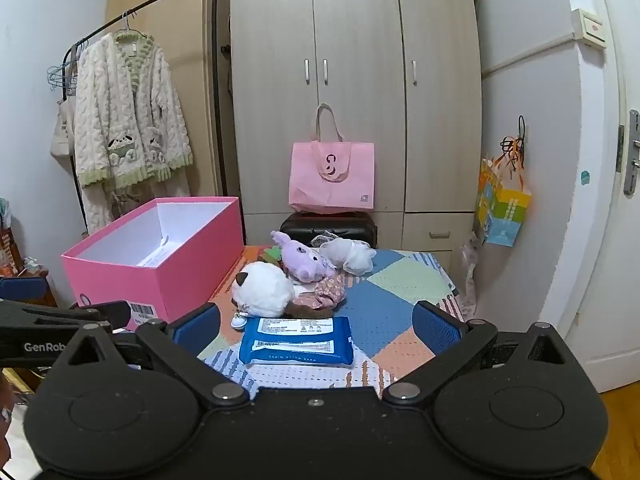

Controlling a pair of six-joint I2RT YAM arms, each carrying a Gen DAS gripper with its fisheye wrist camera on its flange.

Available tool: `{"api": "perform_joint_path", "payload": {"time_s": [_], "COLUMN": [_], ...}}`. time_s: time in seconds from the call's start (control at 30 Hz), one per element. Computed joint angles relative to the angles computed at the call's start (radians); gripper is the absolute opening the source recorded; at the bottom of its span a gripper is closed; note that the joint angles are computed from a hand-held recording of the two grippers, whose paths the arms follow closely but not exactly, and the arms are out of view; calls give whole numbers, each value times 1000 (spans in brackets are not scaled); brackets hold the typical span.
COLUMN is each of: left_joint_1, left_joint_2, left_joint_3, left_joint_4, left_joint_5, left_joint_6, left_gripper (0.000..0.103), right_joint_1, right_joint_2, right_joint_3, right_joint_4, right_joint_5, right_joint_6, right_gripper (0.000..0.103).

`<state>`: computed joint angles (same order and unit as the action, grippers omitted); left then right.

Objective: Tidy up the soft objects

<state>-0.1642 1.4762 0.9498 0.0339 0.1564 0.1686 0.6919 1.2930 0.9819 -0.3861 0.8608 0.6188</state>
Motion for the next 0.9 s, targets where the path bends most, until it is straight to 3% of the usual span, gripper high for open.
{"api": "perform_joint_path", "payload": {"time_s": [0.23,0.33,0.9], "left_joint_1": [34,1,23], "left_joint_2": [-16,-19,13], "left_joint_3": [14,4,-28], "left_joint_4": [-35,-17,39], "left_joint_5": [75,20,25], "left_joint_6": [-19,-36,-11], "left_gripper": [103,103,103], "right_joint_1": [-13,5,5], "right_joint_2": [12,24,43], "right_joint_3": [-23,20,36], "right_joint_4": [10,-55,-111], "right_joint_5": [-9,11,5], "right_joint_6": [17,42,73], "right_gripper": [103,103,103]}}
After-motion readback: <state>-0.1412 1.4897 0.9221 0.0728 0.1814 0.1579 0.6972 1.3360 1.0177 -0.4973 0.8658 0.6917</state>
